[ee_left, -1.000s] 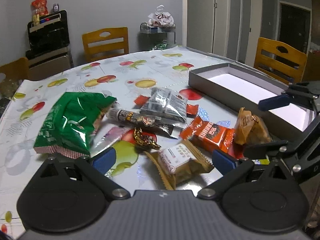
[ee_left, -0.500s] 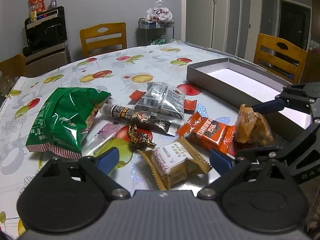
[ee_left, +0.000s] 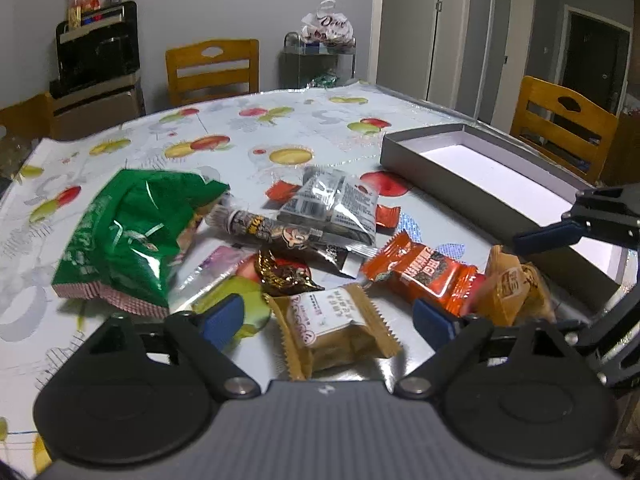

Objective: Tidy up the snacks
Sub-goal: 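Grasp the tan cookie packet with the left tool while the right tool grasps the puff bag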

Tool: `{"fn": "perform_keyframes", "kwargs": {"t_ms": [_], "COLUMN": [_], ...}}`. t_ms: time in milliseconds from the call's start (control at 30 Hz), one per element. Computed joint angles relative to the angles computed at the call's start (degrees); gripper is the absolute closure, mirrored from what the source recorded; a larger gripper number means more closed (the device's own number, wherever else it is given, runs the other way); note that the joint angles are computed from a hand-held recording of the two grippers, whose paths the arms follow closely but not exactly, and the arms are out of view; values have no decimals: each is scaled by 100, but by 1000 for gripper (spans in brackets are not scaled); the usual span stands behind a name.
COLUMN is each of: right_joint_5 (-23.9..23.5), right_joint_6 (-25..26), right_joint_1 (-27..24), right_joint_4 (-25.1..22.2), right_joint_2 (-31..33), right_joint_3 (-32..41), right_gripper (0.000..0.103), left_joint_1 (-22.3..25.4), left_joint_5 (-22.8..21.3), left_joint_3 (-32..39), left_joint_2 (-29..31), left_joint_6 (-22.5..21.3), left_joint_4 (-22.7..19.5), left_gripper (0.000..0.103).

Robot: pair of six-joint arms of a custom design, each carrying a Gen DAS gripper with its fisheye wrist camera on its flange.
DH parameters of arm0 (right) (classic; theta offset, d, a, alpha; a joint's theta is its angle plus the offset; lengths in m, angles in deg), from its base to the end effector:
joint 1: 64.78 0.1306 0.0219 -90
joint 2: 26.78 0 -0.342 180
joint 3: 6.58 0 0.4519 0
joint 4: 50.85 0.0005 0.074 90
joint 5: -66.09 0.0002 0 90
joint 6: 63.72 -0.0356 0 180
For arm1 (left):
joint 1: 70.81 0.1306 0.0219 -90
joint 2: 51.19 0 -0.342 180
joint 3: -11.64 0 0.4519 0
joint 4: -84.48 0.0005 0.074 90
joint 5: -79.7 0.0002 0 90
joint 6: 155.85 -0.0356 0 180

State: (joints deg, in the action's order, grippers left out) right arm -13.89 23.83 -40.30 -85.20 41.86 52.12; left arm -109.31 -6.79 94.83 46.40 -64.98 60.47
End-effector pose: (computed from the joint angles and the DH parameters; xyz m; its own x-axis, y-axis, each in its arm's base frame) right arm 0.3854 0.1681 0.2948 -0.6475 -0.2486 -0.7204 -0.2673 0.9593 -0.0908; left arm 0.4604 -0.3697 0.2890 -0.4962 0.3753 -0.7829 0.6514 0.7571 -0.0499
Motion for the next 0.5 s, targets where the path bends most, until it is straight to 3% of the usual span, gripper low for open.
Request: {"fn": "perform_keyframes", "kwargs": {"t_ms": [67, 200, 300, 500], "right_joint_5": [-93, 91, 173, 30], "right_joint_6": [-41, 52, 93, -82], "right_joint_1": [-35, 17, 31, -29], "right_joint_4": [-37, -25, -5, 166], "right_joint_2": [40, 61, 38, -81], "right_joint_3": [9, -18, -49, -174], "right_gripper": [27, 35, 54, 58], "left_joint_1": [13, 39, 57, 144], "left_joint_5": [20, 47, 27, 194], "left_joint_3": [90, 23, -29, -151], "left_joint_2": [97, 85, 52, -64], "left_joint_6": [88, 50, 12, 116], "left_joint_4": [-145, -121, -59, 69], "left_gripper": [24, 31, 49, 60]}}
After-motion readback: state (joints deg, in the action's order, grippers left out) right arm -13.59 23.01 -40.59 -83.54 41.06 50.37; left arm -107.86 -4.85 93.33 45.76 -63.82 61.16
